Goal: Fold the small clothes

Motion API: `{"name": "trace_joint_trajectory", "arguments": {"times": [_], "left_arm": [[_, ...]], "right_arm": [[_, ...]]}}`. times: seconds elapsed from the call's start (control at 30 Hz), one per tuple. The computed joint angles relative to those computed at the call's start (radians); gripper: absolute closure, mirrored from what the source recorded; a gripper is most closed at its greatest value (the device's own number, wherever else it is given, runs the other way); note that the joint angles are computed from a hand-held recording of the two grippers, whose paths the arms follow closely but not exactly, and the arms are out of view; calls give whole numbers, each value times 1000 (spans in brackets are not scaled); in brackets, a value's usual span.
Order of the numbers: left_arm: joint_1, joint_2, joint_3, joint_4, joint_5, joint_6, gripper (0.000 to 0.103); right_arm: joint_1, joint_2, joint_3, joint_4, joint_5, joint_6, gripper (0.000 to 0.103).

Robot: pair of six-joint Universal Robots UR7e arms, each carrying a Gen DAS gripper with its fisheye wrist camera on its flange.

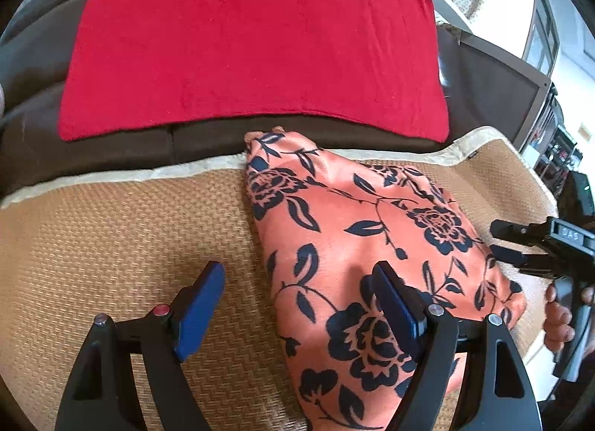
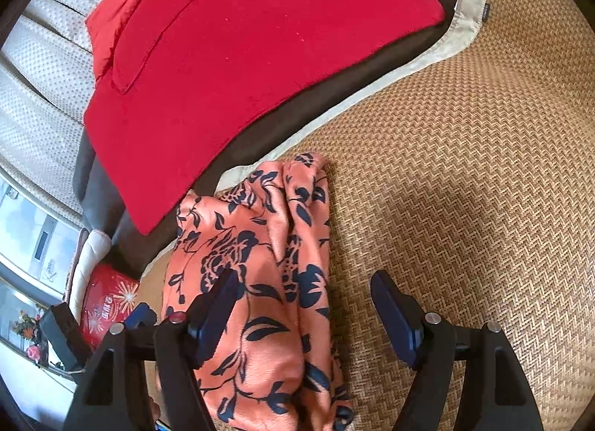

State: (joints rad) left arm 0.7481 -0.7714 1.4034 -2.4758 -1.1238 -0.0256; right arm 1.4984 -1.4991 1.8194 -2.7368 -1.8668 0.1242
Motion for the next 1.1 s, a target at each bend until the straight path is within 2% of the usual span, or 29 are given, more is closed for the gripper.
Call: {"name": "trace_joint_trajectory", "arguments": {"times": [0.2,0.27,0.37,0.47,0.63,0.73,0.9,0.97,1.03,1.1], "left_arm": [[45,9,-53,66,-195,-41,20],[61,15,-75,98,-249,-71,17],[68,31,-97,147,-256,-94,17],[82,57,-133,225,-308,-120,17],[68,60,-107,199,-282,-108,17],[53,59,-87,170,-252,-92,18],[35,68,-76,148,-217,-88,19],[40,81,-96,168,-225,-112,16],[50,91,-111,184,-255,-135,16],[51,90,-102,157,-263,-141,17]], "right_arm": [[-35,-17,1,20,76,-1,26],[-42,-23,5,14,94,2,26],[-43,-30,13,-10,111,-9,26],[-37,-15,1,10,83,8,26],[-29,26,-20,34,71,19,26],[-7,59,-39,63,45,3,26],[28,105,-46,38,0,-47,31],[53,128,-49,22,-65,-78,31],[59,135,-46,4,-83,-94,32],[62,140,-42,-15,-94,-105,39]]}}
